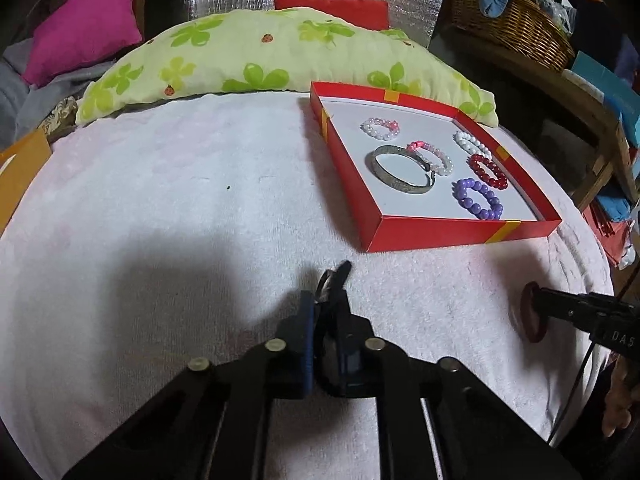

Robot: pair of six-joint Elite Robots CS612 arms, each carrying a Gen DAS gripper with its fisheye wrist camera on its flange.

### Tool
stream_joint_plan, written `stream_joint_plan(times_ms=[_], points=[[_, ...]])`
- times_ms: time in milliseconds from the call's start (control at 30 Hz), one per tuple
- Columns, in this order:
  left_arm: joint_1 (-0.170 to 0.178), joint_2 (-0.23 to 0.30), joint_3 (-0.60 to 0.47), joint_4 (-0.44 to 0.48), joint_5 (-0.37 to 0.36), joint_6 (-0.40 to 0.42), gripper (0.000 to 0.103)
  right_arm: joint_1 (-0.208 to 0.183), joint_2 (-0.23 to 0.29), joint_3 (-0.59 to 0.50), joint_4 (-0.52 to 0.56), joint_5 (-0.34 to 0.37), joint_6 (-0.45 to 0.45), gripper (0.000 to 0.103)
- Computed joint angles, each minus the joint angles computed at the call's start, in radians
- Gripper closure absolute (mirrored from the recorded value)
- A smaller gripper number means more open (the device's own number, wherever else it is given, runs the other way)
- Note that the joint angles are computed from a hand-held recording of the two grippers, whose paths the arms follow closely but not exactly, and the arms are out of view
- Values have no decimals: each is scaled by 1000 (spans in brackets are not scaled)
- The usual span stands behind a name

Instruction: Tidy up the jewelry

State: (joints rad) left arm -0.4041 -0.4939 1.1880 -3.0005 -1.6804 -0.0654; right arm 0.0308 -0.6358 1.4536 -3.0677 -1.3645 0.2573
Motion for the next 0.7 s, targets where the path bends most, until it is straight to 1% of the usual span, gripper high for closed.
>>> stream_joint_plan(times_ms=[133,267,433,533,600,700], points=[[-1,-9,22,-50,-11,17,95,-10,-4,14,-48,42,12,96],[0,-22,51,-102,-22,11,95,-21,-6,32,-131,79,35,96],[-1,-29,66,-128,-29,17,95,-33,-8,49,-213,107,76,96],[-6,-30,72,-147,-14,32,95,-38,-8,53,-235,118,102,96],[-10,-32,78,-161,4,42,95,-40,-8,52,-231,120,108,96],[-18,-33,84,-171,48,57,95,-39,-7,48,-213,121,106,96]])
